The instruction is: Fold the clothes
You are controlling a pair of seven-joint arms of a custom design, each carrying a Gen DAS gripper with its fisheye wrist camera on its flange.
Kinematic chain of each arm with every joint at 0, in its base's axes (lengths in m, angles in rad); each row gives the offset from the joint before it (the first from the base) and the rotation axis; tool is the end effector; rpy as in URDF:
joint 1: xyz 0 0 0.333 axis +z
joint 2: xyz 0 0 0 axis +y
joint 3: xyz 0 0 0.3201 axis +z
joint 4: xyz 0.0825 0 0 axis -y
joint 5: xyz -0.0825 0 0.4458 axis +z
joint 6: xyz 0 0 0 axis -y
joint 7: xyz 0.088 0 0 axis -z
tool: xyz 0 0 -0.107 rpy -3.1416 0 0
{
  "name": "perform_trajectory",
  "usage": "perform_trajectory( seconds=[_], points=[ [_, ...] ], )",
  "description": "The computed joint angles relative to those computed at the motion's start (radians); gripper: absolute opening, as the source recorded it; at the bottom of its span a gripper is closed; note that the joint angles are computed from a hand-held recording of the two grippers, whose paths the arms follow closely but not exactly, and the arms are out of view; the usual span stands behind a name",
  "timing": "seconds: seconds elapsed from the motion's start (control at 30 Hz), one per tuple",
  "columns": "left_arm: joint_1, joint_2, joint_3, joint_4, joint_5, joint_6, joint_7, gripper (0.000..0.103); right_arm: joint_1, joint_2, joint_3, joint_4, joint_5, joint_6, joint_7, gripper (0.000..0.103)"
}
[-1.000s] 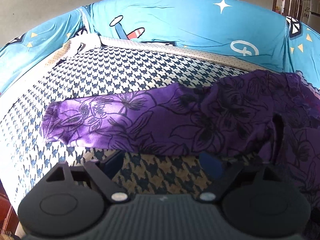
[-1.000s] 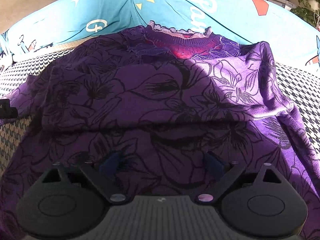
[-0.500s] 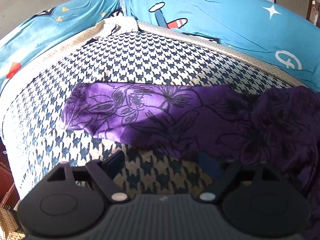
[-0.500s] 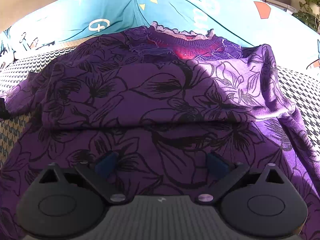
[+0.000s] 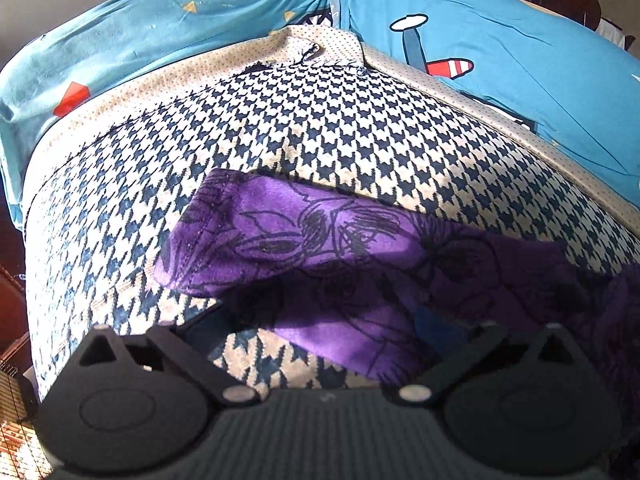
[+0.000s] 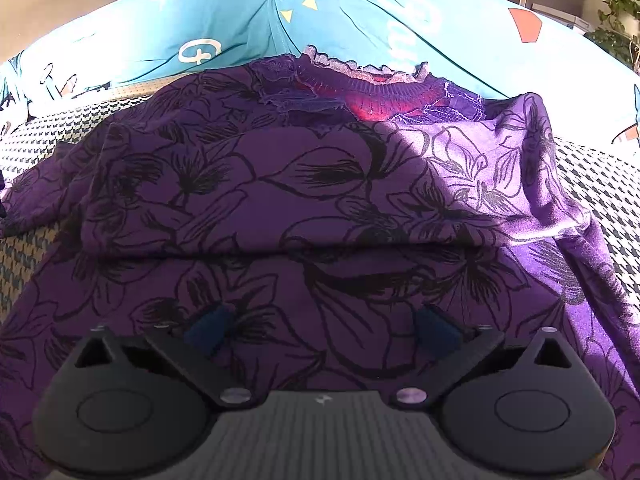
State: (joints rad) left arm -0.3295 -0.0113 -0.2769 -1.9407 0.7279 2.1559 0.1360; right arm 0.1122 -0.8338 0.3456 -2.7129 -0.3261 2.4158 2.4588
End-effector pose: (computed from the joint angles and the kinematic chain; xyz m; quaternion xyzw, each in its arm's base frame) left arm 0.5400 -0.3422 0.4997 -0.8061 0.4876 -0.1765 0.2852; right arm 0.3660 0.1746 0.4889 -0.5646 0.7496 -0.2896 0.1883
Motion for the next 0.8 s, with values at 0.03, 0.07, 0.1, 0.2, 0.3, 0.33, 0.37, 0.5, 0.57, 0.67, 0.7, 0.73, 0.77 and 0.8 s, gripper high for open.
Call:
perform_trajectory(
  seconds=[0.03,0.07,0.1,0.2,0.3,0.33,0.37,0.5,0.57,0.67,0.7,0.73,0.77,0.8],
  points=[
    [0.0,0.004,0.0,0.001,0.014,-0.002,-0.009,0.103,0.0,0.0,0.0,0.0,0.0,0.0,0.0,0.103],
    [-0.001,0.006,-0.001,0.002,0.031,0.0,-0.016,0.099,0.0,0.001,0.0,0.0,-0.001,0.001,0.001,0.103],
    [-0.002,0.008,-0.001,0.003,0.047,0.003,-0.022,0.096,0.0,0.001,-0.001,0.0,-0.001,0.001,0.001,0.103],
    [-0.006,0.012,-0.001,0.005,0.09,0.016,-0.038,0.064,0.001,0.002,-0.001,0.0,-0.002,0.003,0.001,0.103],
    [-0.006,0.004,0.001,-0.001,0.113,0.052,-0.046,0.026,0.0,0.003,0.0,0.0,-0.004,0.004,0.001,0.103],
    [-0.005,-0.002,0.001,-0.006,0.117,0.075,-0.043,0.014,0.0,0.002,0.0,-0.001,-0.004,0.004,0.001,0.103],
    [-0.005,-0.007,0.0,-0.009,0.123,0.099,-0.038,0.013,0.0,0.002,0.0,-0.001,-0.004,0.005,0.001,0.103],
    [-0.015,-0.016,-0.015,-0.003,0.194,0.183,-0.008,0.011,-0.001,0.006,0.001,0.002,-0.006,0.003,0.003,0.103],
    [-0.019,-0.019,-0.018,-0.005,0.199,0.272,0.035,0.011,-0.002,0.008,0.002,0.004,-0.007,0.003,0.004,0.103],
    [-0.03,-0.017,-0.026,-0.007,0.161,0.389,0.127,0.011,-0.002,0.011,0.002,0.005,-0.008,0.003,0.006,0.103],
    [-0.036,-0.013,-0.031,-0.006,0.149,0.416,0.158,0.011,-0.002,0.011,0.001,0.005,-0.008,0.004,0.006,0.103],
    [-0.043,-0.01,-0.035,-0.005,0.135,0.441,0.188,0.011,-0.002,0.012,0.001,0.005,-0.009,0.004,0.007,0.103],
    [-0.049,-0.006,-0.038,-0.006,0.119,0.464,0.218,0.011,-0.002,0.013,0.001,0.006,-0.009,0.005,0.007,0.103],
    [-0.055,-0.004,-0.04,-0.011,0.097,0.492,0.258,0.011,-0.001,0.013,0.0,0.006,-0.009,0.005,0.006,0.103]
  ],
)
